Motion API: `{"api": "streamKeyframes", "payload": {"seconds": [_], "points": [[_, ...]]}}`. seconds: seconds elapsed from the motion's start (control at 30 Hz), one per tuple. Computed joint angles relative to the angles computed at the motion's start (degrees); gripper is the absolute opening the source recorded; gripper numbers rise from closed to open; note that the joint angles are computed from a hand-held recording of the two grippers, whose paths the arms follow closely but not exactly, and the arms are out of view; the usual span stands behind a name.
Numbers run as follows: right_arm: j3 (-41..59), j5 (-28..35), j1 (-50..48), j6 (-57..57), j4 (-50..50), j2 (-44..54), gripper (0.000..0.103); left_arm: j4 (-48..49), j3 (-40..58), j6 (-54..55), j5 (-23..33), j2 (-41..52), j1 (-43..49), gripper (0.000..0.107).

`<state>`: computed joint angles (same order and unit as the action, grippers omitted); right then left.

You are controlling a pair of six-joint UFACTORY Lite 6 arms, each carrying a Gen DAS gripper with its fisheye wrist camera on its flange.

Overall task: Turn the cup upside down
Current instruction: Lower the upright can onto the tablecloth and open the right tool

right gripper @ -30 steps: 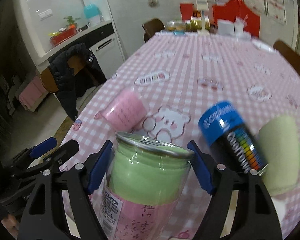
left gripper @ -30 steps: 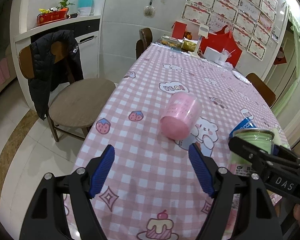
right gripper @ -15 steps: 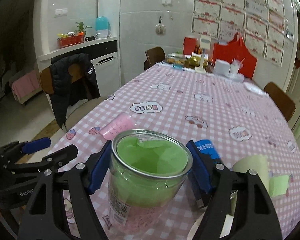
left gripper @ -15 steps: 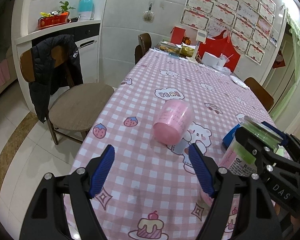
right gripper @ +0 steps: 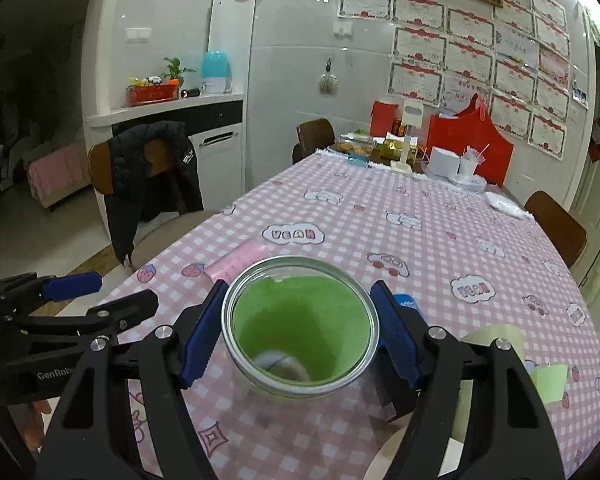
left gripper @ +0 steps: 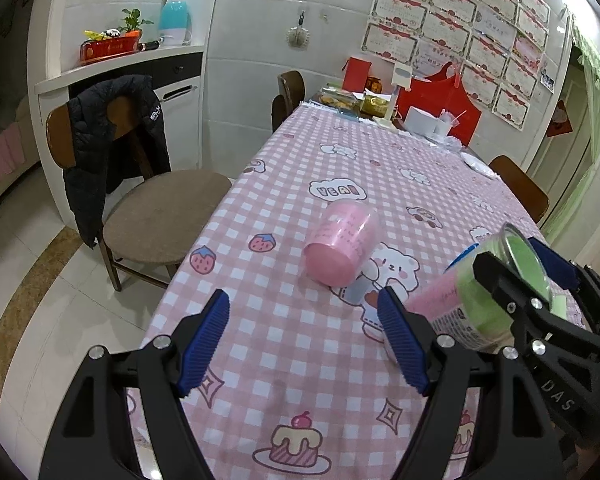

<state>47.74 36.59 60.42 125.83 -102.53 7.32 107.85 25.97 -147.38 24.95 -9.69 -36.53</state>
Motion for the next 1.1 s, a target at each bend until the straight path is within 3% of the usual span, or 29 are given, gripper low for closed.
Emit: {"api": "streamKeyframes", "payload": {"seconds": [0.23, 0.33, 0.47, 0.63, 0.83, 1.1], "points": [[-2.0, 0.8, 1.5, 1.2, -0.5, -2.7, 0.069, -5.8, -1.8, 3.7, 1.9, -3.3, -2.5, 0.075], [-2.6, 2.0, 2.8, 1.3, -0.4, -3.7, 0.075, -10.2, -2.3, 7.0, 3.6, -5.0, -4.1, 0.075], [-3.9, 2.5, 3.8, 2.1, -0.4, -5.2, 0.076, -13.4, -3.1, 9.1, 4.9, -7.0, -5.8, 0.075], [-6.8, 3.8, 5.7, 2.8, 0.6, -8.6, 0.079, -19.1, -3.9, 12.7, 9.2, -9.8, -10.6, 0.075], [-10.6, 6.7, 8.9, 2.6, 2.7, -13.8, 0.084, -25.7, -4.3, 15.1, 16.5, -12.9, -18.9, 0.075], [-17.2, 13.3, 16.3, 1.1, 8.2, -23.3, 0.086, -34.2, -2.4, 15.7, 32.1, -14.1, -35.5, 0.077]]}}
